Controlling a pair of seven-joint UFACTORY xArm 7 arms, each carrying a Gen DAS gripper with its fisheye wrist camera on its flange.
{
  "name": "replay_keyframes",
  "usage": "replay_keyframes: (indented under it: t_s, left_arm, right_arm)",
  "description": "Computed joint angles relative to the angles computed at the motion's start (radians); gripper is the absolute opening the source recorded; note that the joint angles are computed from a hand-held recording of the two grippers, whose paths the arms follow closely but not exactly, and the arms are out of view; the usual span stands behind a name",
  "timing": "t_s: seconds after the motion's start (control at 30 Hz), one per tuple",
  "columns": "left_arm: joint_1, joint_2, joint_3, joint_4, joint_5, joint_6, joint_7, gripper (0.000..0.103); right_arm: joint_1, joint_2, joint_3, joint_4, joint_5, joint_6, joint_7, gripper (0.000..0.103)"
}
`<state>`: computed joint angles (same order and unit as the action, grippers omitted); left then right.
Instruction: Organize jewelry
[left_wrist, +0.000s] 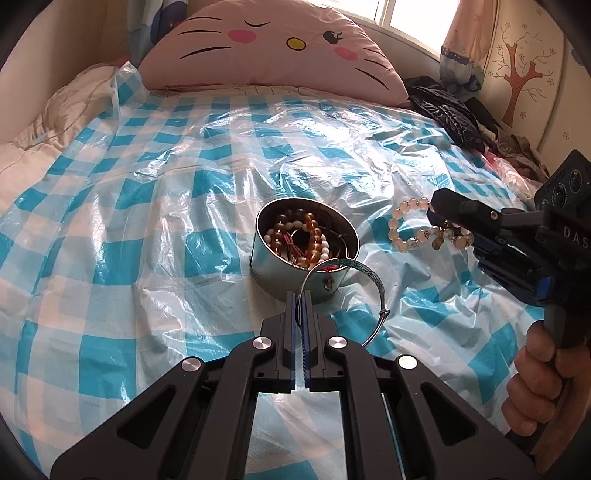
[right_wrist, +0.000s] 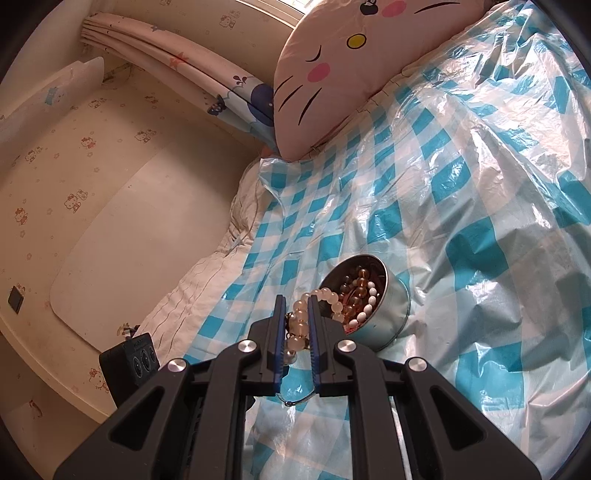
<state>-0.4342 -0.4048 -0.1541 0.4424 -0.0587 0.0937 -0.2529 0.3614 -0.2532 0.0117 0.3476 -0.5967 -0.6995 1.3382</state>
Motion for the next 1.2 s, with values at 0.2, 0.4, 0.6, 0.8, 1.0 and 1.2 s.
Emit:
replay_keyframes:
  t_s: [0.2,0.4,0.6,0.8,1.0,1.2]
  left_arm:
    - [0.032,0.063,-0.024,0.061,0.026,-0.004,-0.014,0.003]
    - [0.061,0.146,-0.034,0.135,0.044,-0.016,-0.033,0.003]
    - [0.076,0.22,-0.034,0.203,0.057,-0.023,-0.038,0.003]
    - [0.097,0.272,-0.047,0.246,0.096,-0.026,-0.062,0.003]
    - [0.14,0.341,-0.073,0.295,0.182,0.001,-0.138,0.004]
    - [0.078,0.321,0.003,0.258,0.009,-0.043,-0.044,0.008]
  right_arm:
    - [-0.006,0.015,-0.001,0.029,-0.012,0.0,-0.015,0.013]
    - [-0.025,0.043,0.006,0.066,-0.025,0.006,-0.026,0.013]
    - [-0.038,0.079,0.004,0.116,-0.07,0.029,-0.014,0.013]
    - [-0.069,0.131,0.01,0.185,-0.122,0.051,0.004,0.013]
    - [-0.089,0.135,0.029,0.207,-0.137,0.091,-0.002,0.015]
    - [-0.082,0.179,0.035,0.276,-0.204,0.161,0.023,0.015]
